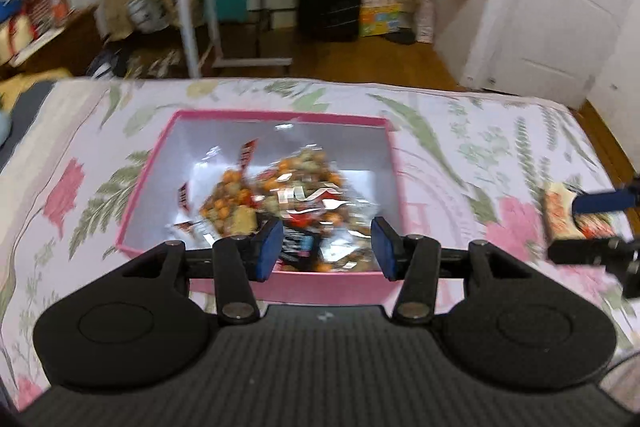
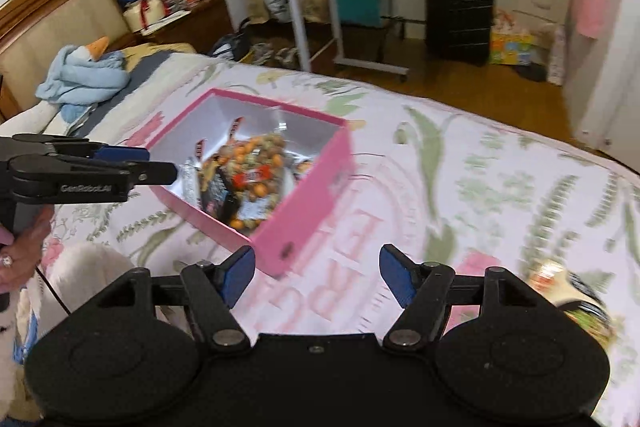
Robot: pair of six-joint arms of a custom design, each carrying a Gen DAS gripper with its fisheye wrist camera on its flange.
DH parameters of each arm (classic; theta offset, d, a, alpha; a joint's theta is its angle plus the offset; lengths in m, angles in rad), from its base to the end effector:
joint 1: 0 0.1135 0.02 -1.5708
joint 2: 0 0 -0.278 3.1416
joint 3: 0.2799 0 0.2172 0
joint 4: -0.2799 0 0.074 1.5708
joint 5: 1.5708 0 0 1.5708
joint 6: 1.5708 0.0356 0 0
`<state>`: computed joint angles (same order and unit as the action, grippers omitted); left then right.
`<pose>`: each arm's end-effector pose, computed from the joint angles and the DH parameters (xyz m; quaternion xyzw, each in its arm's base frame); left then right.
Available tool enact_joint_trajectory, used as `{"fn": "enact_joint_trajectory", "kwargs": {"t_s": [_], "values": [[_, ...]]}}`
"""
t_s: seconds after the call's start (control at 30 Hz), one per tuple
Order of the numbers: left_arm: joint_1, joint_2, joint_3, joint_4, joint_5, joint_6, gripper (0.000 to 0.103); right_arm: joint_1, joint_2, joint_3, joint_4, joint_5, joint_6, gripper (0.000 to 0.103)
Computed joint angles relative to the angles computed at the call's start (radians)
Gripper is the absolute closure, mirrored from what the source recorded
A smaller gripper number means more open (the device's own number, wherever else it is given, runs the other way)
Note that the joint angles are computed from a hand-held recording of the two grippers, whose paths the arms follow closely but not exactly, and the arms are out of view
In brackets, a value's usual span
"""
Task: Organize snacks
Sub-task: 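Grasp the beige noodle pack with both tools at its edges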
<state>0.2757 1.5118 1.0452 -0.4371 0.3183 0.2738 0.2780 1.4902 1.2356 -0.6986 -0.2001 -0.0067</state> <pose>0.2761 0.0665 0.2660 0.0510 0.9330 -0.0564 0.3518 0.2652 0.0830 0.3073 -0.1645 0.9340 0.1352 0.2867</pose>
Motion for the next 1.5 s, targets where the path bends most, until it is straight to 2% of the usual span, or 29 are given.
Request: {"fn": "enact_joint_trajectory", "kwargs": {"t_s": [0.2,0.4,0.5,0.63,0.77,0.83,0.97,1.03,1.17,1.33,1.5], "values": [[-0.158,-0.069,0.032,-0.092,-0.035,-0.007,0.053,-0.153,-0.143,-0.096,-0.032,0.019,-0.115,0.025],[-0.346,-0.017,0.087,-0.135,-0.051,-0.083,0.045,-0.385,-0.149,-0.169,-0.021,-0.072,-0.198,0.023],[-0.448,0.025,0.087,-0.105,-0.09,-0.11,0.041,-0.485,-0.108,-0.198,0.015,-0.078,-0.259,0.022],[-0.544,0.128,0.117,-0.081,-0.084,-0.17,0.041,-0.594,-0.015,-0.24,0.094,-0.093,-0.36,0.017],[-0.632,0.23,0.127,-0.006,-0.115,-0.237,0.041,-0.657,0.068,-0.28,0.195,-0.06,-0.4,0.017],[-0.668,0.289,0.141,0.033,-0.118,-0.272,0.041,-0.682,0.105,-0.288,0.233,-0.056,-0.433,0.011],[-0.711,0.417,0.197,0.088,-0.084,-0.342,0.041,-0.732,0.218,-0.265,0.271,-0.054,-0.475,0.009],[-0.726,0.48,0.235,0.11,-0.069,-0.368,0.041,-0.742,0.282,-0.262,0.311,-0.015,-0.492,0.009],[-0.752,0.592,0.289,0.193,-0.053,-0.413,0.041,-0.775,0.41,-0.189,0.264,-0.019,-0.499,0.009],[-0.766,0.713,0.34,0.31,-0.005,-0.506,0.041,-0.808,0.47,-0.152,0.234,-0.085,-0.499,0.009],[-0.771,0.846,0.462,0.284,0.105,-0.587,0.041,-0.806,0.475,-0.169,0.271,-0.116,-0.506,0.009]]}}
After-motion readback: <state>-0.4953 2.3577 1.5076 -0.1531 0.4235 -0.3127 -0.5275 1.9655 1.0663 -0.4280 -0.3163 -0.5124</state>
